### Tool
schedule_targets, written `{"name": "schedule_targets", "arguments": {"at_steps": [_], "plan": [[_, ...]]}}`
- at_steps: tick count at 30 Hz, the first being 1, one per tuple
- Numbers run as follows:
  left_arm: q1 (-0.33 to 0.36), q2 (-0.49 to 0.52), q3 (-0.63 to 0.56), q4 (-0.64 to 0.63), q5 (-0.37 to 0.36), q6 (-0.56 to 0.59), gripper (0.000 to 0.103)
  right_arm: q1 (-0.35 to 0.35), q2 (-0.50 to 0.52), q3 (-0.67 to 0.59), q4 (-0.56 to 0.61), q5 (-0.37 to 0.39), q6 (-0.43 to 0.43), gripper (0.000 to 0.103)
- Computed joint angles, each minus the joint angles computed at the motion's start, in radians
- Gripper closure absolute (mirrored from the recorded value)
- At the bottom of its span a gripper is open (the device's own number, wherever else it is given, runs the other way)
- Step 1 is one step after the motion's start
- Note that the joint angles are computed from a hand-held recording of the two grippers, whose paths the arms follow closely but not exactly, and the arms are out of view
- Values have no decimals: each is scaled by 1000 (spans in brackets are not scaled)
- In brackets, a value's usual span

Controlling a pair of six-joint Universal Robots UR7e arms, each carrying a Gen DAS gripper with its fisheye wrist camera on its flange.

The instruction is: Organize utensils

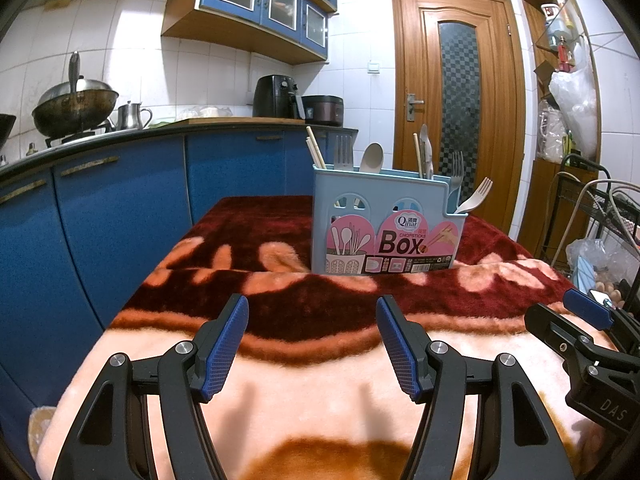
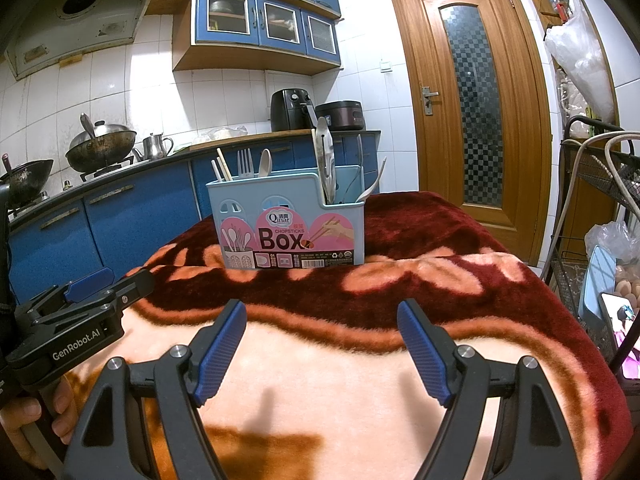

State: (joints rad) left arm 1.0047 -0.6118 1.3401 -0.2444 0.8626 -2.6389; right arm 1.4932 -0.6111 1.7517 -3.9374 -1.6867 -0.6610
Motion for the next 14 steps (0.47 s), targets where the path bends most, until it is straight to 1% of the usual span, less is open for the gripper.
{"name": "schedule_targets", "arguments": {"at_steps": [14], "plan": [[0, -1, -1, 4, 2, -3, 35, 0, 0, 0, 0, 1, 0, 23]]}}
